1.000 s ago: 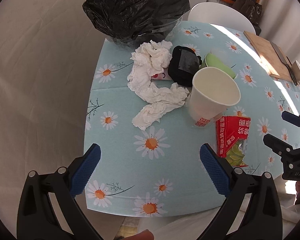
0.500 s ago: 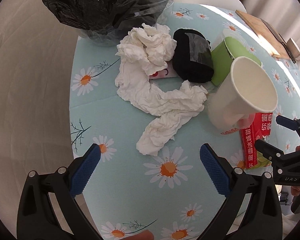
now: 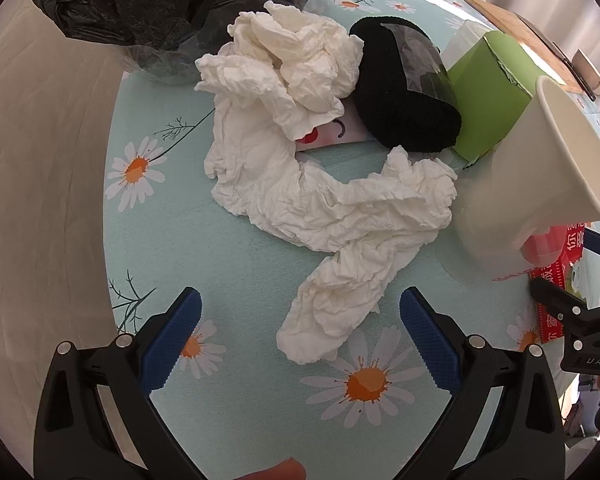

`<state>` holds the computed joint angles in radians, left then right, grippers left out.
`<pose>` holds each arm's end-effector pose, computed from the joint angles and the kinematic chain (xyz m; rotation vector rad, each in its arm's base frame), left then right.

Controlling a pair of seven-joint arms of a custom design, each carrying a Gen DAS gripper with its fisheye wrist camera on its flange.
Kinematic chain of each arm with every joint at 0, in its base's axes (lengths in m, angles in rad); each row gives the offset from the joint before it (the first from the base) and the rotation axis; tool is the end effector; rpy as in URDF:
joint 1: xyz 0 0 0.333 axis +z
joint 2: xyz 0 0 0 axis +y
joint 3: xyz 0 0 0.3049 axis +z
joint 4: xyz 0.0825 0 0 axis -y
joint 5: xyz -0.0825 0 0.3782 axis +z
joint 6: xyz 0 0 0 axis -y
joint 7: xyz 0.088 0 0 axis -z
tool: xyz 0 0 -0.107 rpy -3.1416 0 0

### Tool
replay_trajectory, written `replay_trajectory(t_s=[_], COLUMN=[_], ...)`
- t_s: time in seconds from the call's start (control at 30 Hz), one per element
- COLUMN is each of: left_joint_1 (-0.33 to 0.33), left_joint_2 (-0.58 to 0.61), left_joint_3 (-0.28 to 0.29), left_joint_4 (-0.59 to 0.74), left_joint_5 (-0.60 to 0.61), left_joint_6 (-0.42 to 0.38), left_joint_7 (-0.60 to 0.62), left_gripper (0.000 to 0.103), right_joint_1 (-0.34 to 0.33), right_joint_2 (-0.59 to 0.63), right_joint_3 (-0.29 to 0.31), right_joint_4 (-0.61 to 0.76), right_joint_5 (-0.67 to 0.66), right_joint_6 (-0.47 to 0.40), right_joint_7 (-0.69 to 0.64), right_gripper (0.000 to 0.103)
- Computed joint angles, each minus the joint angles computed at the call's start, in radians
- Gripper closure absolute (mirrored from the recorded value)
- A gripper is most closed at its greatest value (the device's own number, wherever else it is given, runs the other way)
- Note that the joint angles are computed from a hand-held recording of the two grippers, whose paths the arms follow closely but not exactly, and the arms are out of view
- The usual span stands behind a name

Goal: Collect trash
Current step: 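Grasp the white tissue with the left tool while the right tool grasps the red snack bag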

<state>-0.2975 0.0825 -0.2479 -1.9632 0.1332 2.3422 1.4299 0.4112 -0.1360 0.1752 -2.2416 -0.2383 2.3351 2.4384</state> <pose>0.5126 -0.3052 0.4554 -1.5127 2.4905 -0.3414 0.4329 0.2850 0.4397 -1.9161 2.1923 -0.3320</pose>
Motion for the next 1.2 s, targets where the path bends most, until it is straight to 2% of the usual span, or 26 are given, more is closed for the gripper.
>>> replay_trajectory(t_s=[0.17,0.23,0.4,0.5,0.6,0.7,0.77,0.87,0.9,0.93,0.97,1.0,1.03,1.07,1.2], left_joint_1=[-0.003,0.002,0.014,0.023,0.045,0.041,0.037,0.032,0.033,0.037,0.030,0.032,0.032,0.033,0.027], left_joint_2=[0.035,0.043,0.094,0.096,0.090,0.071,0.061,0.063,0.052,0.044,0.042,0.038,0.028,0.027,0.033], left_joint_3=[0.007,0.005,0.004,-0.001,-0.015,-0.010,-0.005,-0.002,-0.008,-0.015,-0.019,-0.022,-0.023,-0.023,-0.016], left_joint_4=[0.018,0.016,0.062,0.041,-0.017,-0.066,-0.080,-0.065,-0.076,-0.084,-0.082,-0.084,-0.100,-0.097,-0.078], left_joint_5=[0.057,0.038,-0.041,-0.060,-0.136,-0.153,-0.151,-0.144,-0.157,-0.180,-0.182,-0.203,-0.219,-0.234,-0.235], left_joint_6=[0.031,0.063,0.085,0.153,0.291,0.360,0.364,0.328,0.327,0.335,0.339,0.337,0.344,0.337,0.299], left_joint_7=[-0.004,0.030,0.078,0.159,0.288,0.295,0.279,0.271,0.285,0.319,0.321,0.340,0.350,0.359,0.361], left_gripper=[0.006,0.006,0.004,0.004,0.004,0.004,0.004,0.006,0.008,0.019,0.033,0.047,0.056,0.074,0.082], right_joint_1=[-0.006,-0.007,-0.003,-0.008,-0.014,-0.011,-0.005,-0.002,0.000,0.002,0.002,0.000,-0.005,-0.002,0.004], right_joint_2=[0.006,0.003,-0.058,-0.070,-0.099,-0.114,-0.113,-0.092,-0.084,-0.080,-0.082,-0.084,-0.085,-0.091,-0.118], right_joint_3=[-0.002,-0.002,0.021,0.028,0.048,0.054,0.046,0.032,0.027,0.022,0.015,0.013,0.019,0.010,-0.019], right_joint_4=[-0.007,-0.017,-0.102,-0.115,-0.149,-0.162,-0.157,-0.120,-0.102,-0.091,-0.089,-0.085,-0.075,-0.078,-0.099], right_joint_5=[-0.023,-0.032,-0.082,-0.103,-0.155,-0.162,-0.139,-0.098,-0.076,-0.051,-0.027,-0.016,-0.033,-0.015,0.070], right_joint_6=[0.033,0.045,0.090,0.104,0.133,0.135,0.130,0.102,0.079,0.065,0.065,0.057,0.032,0.039,0.072], right_joint_7=[0.007,0.014,0.082,0.100,0.154,0.163,0.135,0.087,0.072,0.061,0.053,0.050,0.052,0.017,-0.124], right_gripper=[0.007,0.007,0.007,0.006,0.006,0.006,0.006,0.007,0.008,0.008,0.010,0.019,0.030,0.031,0.038])
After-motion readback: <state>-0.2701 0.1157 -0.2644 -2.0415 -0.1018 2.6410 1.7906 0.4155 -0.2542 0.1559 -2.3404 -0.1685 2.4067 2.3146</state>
